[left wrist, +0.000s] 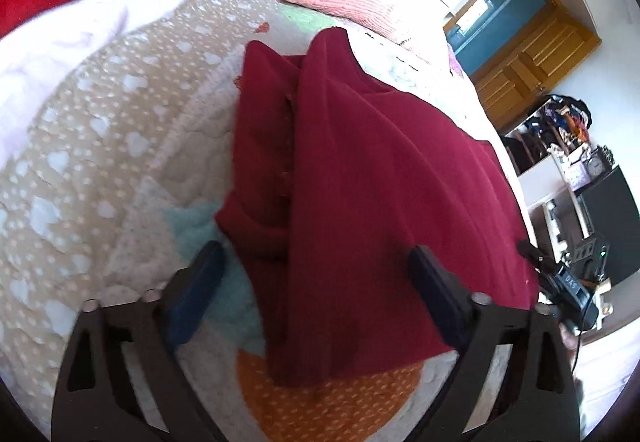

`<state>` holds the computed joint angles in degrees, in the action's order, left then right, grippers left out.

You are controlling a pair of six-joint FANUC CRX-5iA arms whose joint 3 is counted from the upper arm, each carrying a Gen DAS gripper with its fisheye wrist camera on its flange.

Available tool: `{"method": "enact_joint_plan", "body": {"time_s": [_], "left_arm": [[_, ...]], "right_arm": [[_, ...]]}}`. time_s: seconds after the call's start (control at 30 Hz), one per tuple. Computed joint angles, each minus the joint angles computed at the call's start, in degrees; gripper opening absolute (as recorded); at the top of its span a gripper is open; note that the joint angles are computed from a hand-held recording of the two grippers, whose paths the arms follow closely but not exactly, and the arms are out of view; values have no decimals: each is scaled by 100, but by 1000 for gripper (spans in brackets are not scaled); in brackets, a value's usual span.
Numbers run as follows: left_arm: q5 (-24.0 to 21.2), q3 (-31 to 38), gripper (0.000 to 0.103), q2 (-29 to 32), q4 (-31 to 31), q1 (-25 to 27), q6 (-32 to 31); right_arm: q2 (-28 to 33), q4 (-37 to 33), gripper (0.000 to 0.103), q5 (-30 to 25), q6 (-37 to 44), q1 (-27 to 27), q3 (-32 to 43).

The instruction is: Fold small clothes

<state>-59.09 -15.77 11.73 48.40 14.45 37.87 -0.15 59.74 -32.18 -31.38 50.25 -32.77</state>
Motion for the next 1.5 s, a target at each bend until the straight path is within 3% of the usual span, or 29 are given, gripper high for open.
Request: {"method": "enact_joint_plan", "body": {"time_s": [0.07, 0.17, 0.2, 0.23, 0.3, 0.4, 0.57, 0.7, 0.8, 0.87, 0.93, 0.97, 1.07, 1.2, 1.33, 1.43, 1.5], "left_arm": [[65, 103, 102, 42, -145, -122, 158], [302, 269, 100, 32, -610, -334, 350], [420, 221, 82, -27, -628, -365, 360], [427, 167, 53, -71, -544, -359, 302], [-293, 271, 21, 125, -114, -209, 188], [-451, 262, 19, 29, -113, -114, 222], [-1224, 6, 19, -449, -205, 325, -92], [-1667, -355, 19, -880, -591, 664, -209], [-1501, -788, 24, -1198, -808, 814, -123], [-1420, -995, 31, -1297, -753, 919, 27], [-1475, -1067, 32, -1310, -630, 1018, 18], [-1462, -1065, 33, -1350, -665, 1038, 40], [-1226, -1106, 41, -1591, -835, 1038, 56], [-888, -1223, 45, -1843, -934, 1063, -120], [-703, -1244, 49, -1877, -984, 1071, -192], [-548, -1277, 61, -1895, -970, 1062, -161], [-583, -1262, 62, -1846, -980, 1077, -113]], "right_arm": [[53, 324, 75, 302, -305, -171, -41], [106, 680, 37, 476, -754, -309, -90], [90, 817, 29, 500, -994, -345, -136], [28, 1114, 26, 637, -1348, -436, -238], [-146, 1504, 21, 808, -1745, -526, -408], [-368, 1674, 19, 630, -1839, -357, -471], [-860, 1872, 19, 98, -1867, 311, -563], [-1297, 721, 19, -818, -995, 1465, -598], [-1384, -248, 21, -1325, -906, 2082, -637], [-1142, -1178, 26, -2341, -341, 2456, -228], [-1023, -1186, 41, -3124, -314, 2659, 8], [-1029, -901, 41, -3317, -475, 2721, 33], [-980, -243, 41, -2722, -280, 2461, 154], [-190, -301, 41, -1907, 752, 2003, 947], [831, -987, 41, -1252, 2021, 1485, 2032], [1625, -1566, 40, -1198, 2911, 1219, 2976], [2109, -2058, 39, -1109, 3537, 1012, 3621]]}}
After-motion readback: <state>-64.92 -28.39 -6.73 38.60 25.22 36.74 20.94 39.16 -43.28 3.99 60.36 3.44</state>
